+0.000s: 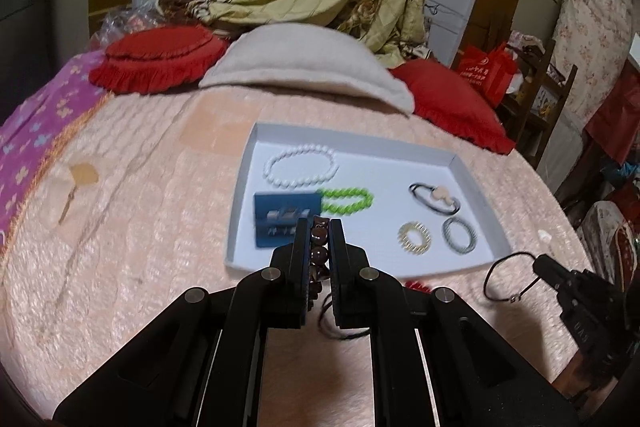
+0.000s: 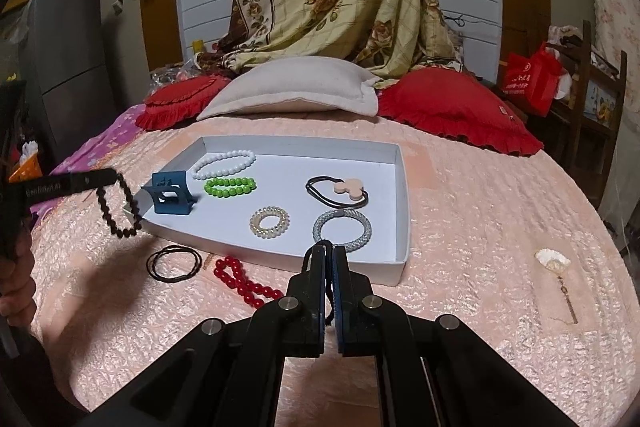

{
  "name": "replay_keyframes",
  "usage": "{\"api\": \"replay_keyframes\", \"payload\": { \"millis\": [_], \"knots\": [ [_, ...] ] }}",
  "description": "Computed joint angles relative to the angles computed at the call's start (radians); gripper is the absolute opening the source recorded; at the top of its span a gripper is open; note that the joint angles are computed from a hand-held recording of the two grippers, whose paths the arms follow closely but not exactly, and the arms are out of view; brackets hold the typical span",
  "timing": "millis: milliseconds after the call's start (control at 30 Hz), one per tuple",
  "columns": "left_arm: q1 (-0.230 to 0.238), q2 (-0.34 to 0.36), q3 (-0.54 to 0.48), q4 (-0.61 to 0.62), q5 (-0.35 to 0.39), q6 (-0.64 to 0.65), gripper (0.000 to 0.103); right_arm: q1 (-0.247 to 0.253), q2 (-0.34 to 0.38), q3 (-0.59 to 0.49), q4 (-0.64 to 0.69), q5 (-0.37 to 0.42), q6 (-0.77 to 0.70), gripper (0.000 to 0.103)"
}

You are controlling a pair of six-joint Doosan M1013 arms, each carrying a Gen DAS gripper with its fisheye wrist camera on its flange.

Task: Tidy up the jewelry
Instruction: 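Carry the brown bracelet and black hair tie over the tray with both tools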

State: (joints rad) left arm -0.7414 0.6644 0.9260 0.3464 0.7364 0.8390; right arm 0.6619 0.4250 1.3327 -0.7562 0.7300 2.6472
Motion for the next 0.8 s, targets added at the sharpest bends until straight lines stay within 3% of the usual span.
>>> {"api": "replay_keyframes", "payload": {
  "millis": [233,367,500,600,667,800],
  "knots": [
    [-0.002,0.079,-0.168,-0.081,0.050,0.103,0.007,-0.030,0.016,-0.078,0.127,0.016,-0.166,0.003],
    [0.009,0.146,-0.277,-0.201,0.084,0.172,0.007,-0.052,0.043,-0.134,0.161,0.023,-0.221,0.003],
    [0.025,0.189,-0.318,-0.348,0.093,0.224,0.007,-0.084,0.080,-0.188,0.212,0.019,-0.248,0.003],
    [0.036,0.237,-0.375,-0.430,0.160,0.231,0.007,-0.106,0.110,-0.225,0.252,0.021,-0.271,0.003],
    [0.036,0.257,-0.403,-0.419,0.203,0.213,0.007,-0.120,0.131,-0.248,0.281,0.010,-0.278,0.003],
    [0.012,0.297,-0.484,-0.232,0.322,0.159,0.007,-0.146,0.183,-0.311,0.337,0.020,-0.296,0.003]
  ]
}}
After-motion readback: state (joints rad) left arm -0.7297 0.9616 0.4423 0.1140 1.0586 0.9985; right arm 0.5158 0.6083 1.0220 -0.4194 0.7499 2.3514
